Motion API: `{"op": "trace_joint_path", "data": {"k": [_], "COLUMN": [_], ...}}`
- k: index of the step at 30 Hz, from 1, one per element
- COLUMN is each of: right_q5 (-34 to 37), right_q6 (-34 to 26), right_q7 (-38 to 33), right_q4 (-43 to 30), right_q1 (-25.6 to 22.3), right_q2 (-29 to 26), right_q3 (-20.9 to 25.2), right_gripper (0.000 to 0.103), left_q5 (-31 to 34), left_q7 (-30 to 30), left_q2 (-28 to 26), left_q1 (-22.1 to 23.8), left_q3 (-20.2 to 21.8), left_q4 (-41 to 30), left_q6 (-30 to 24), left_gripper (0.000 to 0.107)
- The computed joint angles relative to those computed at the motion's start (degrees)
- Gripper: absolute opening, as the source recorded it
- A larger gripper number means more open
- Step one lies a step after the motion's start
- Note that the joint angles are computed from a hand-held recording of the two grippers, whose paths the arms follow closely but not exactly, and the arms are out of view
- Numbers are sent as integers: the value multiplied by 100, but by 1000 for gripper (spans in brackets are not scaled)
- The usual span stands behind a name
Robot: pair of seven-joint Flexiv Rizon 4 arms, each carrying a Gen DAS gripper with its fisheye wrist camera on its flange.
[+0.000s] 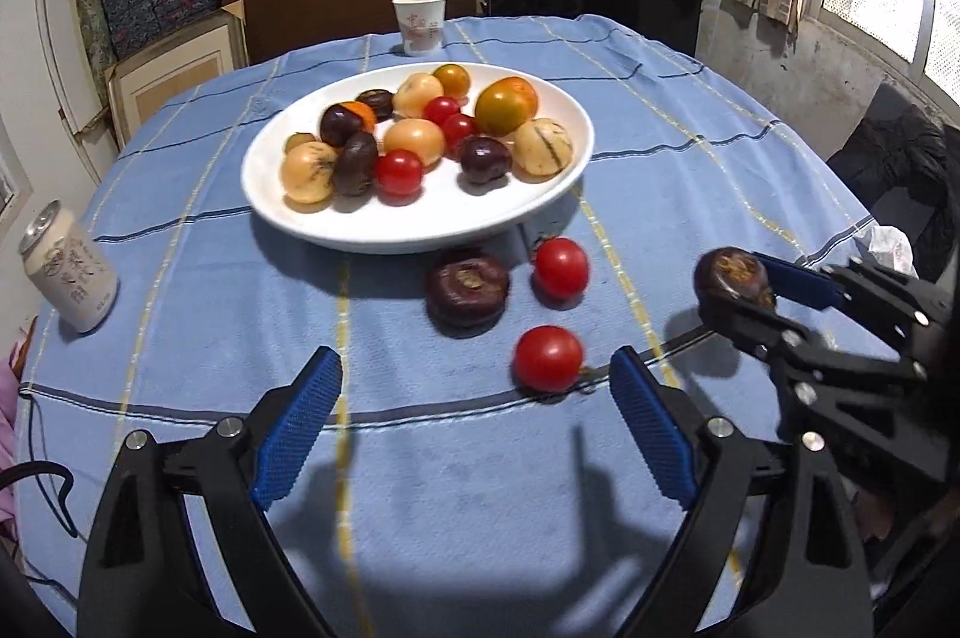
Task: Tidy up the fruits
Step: 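Grasp the gold-patterned dark plum with the right tool while the left tool grasps a red tomato, then carry the patterned plum and red tomato onto the plate and open both tools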
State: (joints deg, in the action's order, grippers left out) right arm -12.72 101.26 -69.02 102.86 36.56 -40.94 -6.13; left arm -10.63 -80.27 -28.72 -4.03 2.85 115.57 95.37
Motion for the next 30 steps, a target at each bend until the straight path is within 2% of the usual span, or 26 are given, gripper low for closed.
{"op": "trace_joint_path", "data": {"k": [2,4,6,7,8,9,10,11,12,13,15,22,30], "right_q5": [130,320,453,500,520,543,558,565,593,604,641,692,740], "right_q6": [306,542,610,612,592,575,560,531,531,524,565,524,584], "right_q7": [6,-52,-140,-185,-229,-259,-280,-287,-293,-299,-329,-373,-458], "right_q4": [181,297,324,318,308,297,288,266,283,276,295,281,306], "right_q1": [-21,130,214,242,238,232,211,169,176,162,193,179,263], "right_q2": [73,112,121,118,118,117,120,118,127,126,130,139,147], "right_q3": [-4,-193,-262,-282,-268,-254,-222,-175,-174,-157,-180,-144,-215], "right_gripper": [43,43,43,43,43,43,43,43,43,43,43,43,43], "left_q5": [4,7,11,17,34,39,29,-4,-32,-54,-54,21,271], "left_q7": [-56,-135,-189,-218,-239,-220,-193,-132,-78,-62,-11,25,-77], "left_q2": [-136,-254,-343,-389,-438,-464,-471,-463,-457,-460,-463,-342,144], "left_q1": [-205,-362,-409,-459,-524,-489,-385,-140,56,136,244,299,1205], "left_q3": [144,257,270,318,392,358,244,-29,-243,-328,-460,-545,-1349], "left_q4": [-162,-268,-313,-346,-383,-415,-427,-400,-368,-360,-324,-57,633], "left_q6": [-70,-88,-79,-80,-79,-128,-180,-201,-203,-200,-119,378,823], "left_gripper": [88,88,88,84,80,69,61,46,37,34,34,33,33]}}
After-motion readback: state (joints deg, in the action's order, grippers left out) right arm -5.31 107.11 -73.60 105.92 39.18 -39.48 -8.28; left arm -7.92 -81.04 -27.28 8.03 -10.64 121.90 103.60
